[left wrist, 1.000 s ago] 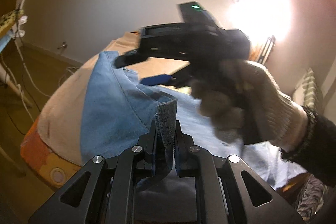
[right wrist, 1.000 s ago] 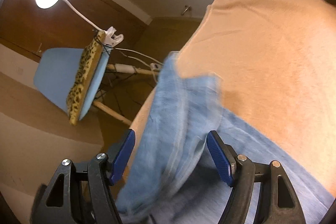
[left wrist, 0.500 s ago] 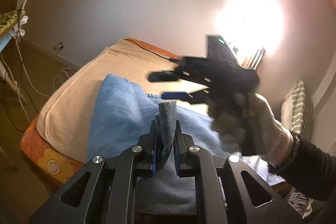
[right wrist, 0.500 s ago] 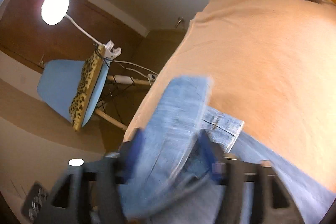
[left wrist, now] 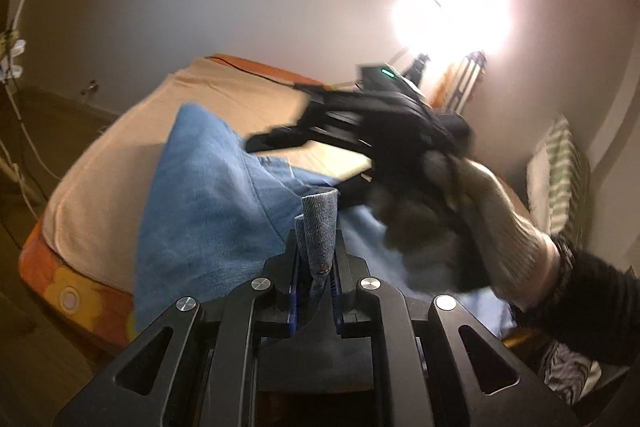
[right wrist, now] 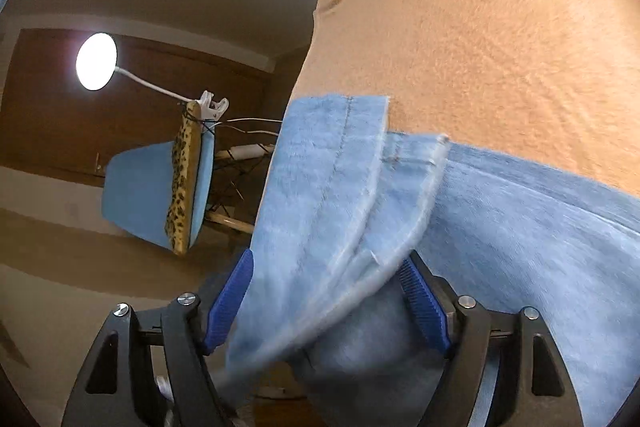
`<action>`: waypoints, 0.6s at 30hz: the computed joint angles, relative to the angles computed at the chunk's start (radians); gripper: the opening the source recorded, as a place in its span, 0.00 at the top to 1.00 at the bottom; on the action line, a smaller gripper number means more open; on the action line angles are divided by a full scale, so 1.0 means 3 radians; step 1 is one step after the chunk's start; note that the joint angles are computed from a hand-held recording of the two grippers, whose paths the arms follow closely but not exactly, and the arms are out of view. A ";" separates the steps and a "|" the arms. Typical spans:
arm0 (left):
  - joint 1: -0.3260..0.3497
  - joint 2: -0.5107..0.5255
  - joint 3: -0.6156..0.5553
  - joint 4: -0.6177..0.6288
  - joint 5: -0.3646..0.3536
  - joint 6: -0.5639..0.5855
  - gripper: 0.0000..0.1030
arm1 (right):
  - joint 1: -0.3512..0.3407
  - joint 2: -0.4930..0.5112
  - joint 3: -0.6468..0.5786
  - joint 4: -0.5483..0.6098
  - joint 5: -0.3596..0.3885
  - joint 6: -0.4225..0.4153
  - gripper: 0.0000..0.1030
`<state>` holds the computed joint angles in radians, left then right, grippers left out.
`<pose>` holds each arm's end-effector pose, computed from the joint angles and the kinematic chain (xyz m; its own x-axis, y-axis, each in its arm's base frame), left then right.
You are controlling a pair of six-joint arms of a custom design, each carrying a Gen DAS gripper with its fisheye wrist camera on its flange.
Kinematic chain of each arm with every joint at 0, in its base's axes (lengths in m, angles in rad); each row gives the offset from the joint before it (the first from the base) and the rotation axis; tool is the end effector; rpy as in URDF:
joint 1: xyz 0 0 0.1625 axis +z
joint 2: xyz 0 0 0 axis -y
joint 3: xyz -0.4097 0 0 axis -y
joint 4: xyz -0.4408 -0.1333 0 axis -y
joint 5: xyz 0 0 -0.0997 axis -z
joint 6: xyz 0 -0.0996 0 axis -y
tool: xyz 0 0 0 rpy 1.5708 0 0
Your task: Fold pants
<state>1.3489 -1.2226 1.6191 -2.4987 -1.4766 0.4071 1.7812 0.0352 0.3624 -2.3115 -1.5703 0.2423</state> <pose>-0.0111 -0.6973 0.3424 -0.8263 0.4915 -0.2751 0.5629 0.7039 -0.4332 0.3274 -0.8946 -0.0829 -0.9965 0.0181 -0.0812 0.0437 0.9442 -0.3265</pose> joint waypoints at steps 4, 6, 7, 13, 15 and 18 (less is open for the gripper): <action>-0.0042 -0.0053 0.0072 0.0060 -0.0002 0.0015 0.90 | -0.0008 0.0148 -0.0278 0.0092 -0.0052 -0.0076 0.60; -0.0041 -0.0056 0.0083 0.0079 -0.0007 -0.0006 0.90 | 0.0016 0.0082 -0.0166 0.0018 -0.0102 -0.0191 0.84; -0.0045 -0.0059 0.0093 0.0084 -0.0007 -0.0015 0.90 | 0.0031 0.0016 -0.0046 -0.0074 -0.0133 -0.0243 0.89; -0.0133 -0.0145 0.0243 0.0087 -0.0009 -0.0005 0.90 | 0.0173 -0.0577 0.0934 -0.0710 -0.0508 -0.0638 0.97; -0.0182 -0.0176 0.0312 0.0083 -0.0033 -0.0008 0.90 | 0.0221 -0.0742 0.1189 -0.0887 -0.0675 -0.0732 0.97; -0.0255 -0.0203 0.0410 0.0076 -0.0078 -0.0013 0.90 | 0.0263 -0.1062 0.1703 -0.1234 -0.0837 -0.0847 0.97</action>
